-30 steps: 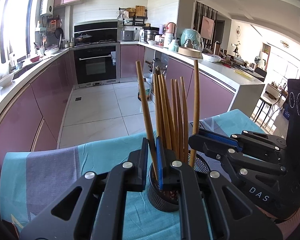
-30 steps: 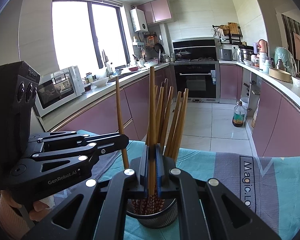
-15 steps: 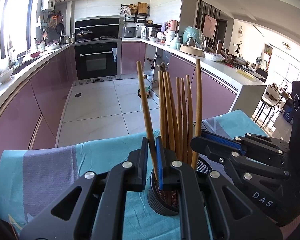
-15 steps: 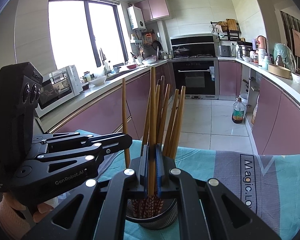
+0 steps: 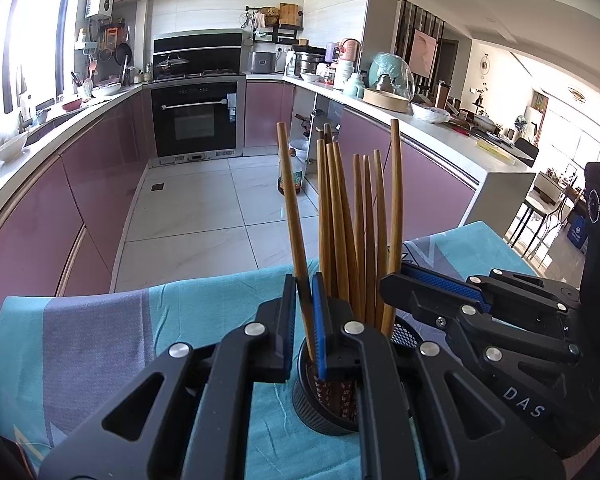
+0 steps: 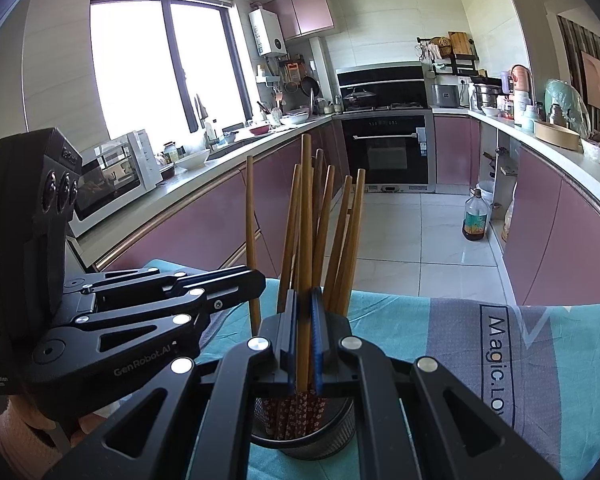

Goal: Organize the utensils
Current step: 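Lower the chopstick into the mesh cup with the right tool while the left tool lowers its own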

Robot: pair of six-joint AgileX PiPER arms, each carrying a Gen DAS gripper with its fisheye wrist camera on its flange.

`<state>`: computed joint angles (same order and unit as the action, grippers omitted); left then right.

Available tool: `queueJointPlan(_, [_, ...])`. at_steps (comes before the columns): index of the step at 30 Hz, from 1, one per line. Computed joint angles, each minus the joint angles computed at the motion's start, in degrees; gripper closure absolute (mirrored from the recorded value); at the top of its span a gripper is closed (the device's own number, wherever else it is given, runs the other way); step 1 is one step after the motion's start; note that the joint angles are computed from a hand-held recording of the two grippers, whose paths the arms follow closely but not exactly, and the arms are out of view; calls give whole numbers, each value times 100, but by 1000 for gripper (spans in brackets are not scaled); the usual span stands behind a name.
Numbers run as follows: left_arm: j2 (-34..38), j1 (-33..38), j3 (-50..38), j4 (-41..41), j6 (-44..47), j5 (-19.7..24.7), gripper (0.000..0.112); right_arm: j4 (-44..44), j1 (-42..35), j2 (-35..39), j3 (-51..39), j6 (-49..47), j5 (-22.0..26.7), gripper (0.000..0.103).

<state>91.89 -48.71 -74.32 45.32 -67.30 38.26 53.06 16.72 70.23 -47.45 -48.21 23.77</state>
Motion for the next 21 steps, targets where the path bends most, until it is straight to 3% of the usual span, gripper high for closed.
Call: queueJointPlan(21, [182,283,-9,-407,360,-319,100,-234,37,151,-99,288,77,96])
